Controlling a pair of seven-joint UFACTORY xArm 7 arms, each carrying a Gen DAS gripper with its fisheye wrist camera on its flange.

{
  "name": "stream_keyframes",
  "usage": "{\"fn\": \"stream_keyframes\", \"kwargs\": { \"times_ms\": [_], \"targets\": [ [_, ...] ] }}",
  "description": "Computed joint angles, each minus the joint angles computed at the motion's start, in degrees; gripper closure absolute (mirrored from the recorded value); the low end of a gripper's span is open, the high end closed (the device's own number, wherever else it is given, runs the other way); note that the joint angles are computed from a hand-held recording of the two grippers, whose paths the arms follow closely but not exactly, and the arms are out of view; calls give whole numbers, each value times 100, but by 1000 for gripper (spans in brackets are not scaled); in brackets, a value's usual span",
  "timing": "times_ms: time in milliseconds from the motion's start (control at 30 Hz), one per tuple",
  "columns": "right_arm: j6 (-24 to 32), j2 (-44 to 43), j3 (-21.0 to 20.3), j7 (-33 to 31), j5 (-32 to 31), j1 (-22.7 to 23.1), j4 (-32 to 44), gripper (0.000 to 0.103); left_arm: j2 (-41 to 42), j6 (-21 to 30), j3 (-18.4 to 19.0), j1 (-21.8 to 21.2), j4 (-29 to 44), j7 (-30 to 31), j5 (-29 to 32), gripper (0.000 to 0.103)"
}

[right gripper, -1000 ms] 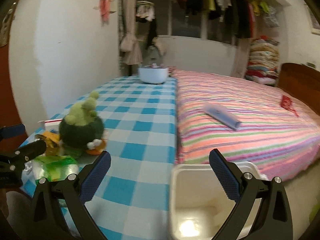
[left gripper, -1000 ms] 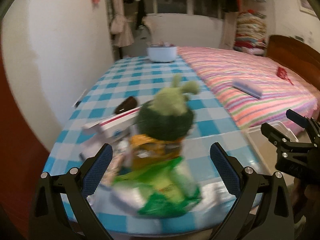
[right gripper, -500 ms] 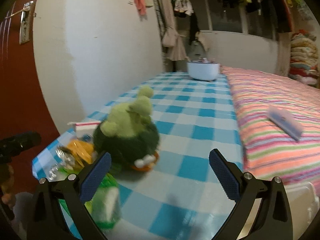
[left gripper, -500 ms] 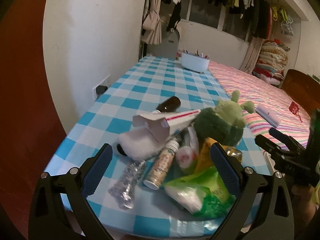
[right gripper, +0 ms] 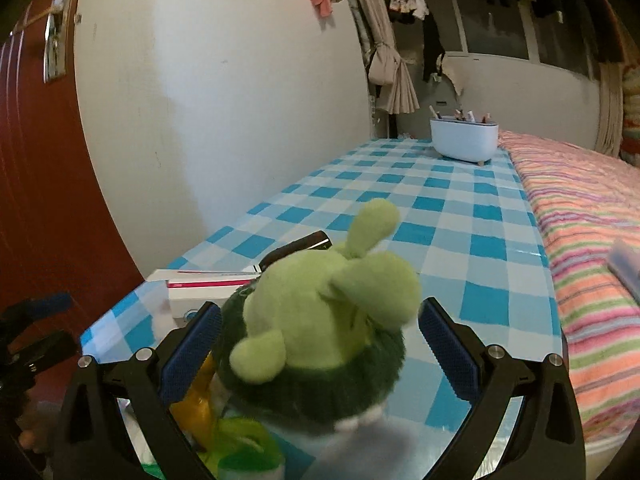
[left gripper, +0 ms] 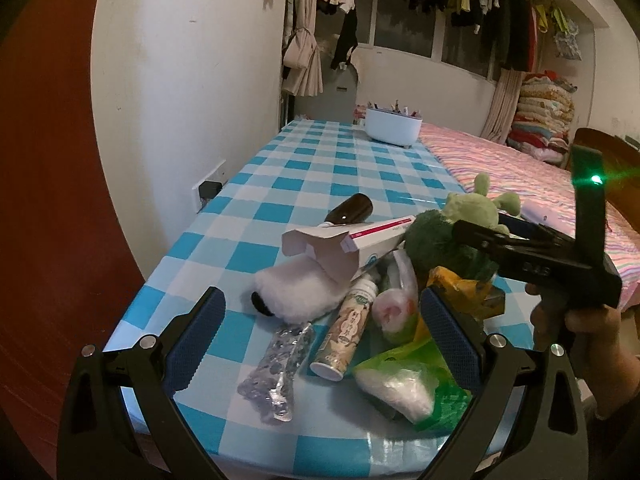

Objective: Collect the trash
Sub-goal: 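Grasp the green plush toy with the right gripper while the left tool approaches the white medicine box, then grasp the white medicine box with the left gripper while the right gripper holds the plush toy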

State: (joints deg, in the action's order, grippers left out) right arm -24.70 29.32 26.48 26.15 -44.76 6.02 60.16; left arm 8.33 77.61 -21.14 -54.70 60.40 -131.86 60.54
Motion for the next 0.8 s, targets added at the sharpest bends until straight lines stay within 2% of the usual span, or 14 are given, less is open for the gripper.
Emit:
{"fn": "stream_keyframes", "kwargs": {
  "times_ms": [100, 133, 167, 300, 433, 533, 633, 800],
  "targets": [
    [339, 436, 728, 418, -720, -662, 337, 8, -58, -32, -6, 9, -79, -73, -38, 6],
    [420, 584, 973, 487, -908, -892, 402, 11, -83, -44, -9, 21, -115, -96, -66, 6],
    [575, 804, 1360, 570, -1198, -1234, 486, 24, -85, -45, -18, 25, -124, -111, -80, 6],
    [645, 936, 1693, 354, -1148, -1542, 433, 35, -124, -113, -18, 83, -182, -111, -133, 6],
    [356, 712, 1533, 129, -827, -1433, 209, 38, -155, -355, 12, 190, -201, 24, -42, 6],
    [35, 548, 1391, 281, -894, -1415, 92, 39, -123, -646, 66, 303, -190, 208, -6, 6],
    [-332, 327, 1143, 460, -875, -1323, -31, 39, -237, -1291, 152, 489, -366, 209, 67, 6],
    [-780, 64, 753, 806, -920, -1214, -171, 39, -597, -2482, 252, 902, -810, -206, 393, 6]
  ]
}}
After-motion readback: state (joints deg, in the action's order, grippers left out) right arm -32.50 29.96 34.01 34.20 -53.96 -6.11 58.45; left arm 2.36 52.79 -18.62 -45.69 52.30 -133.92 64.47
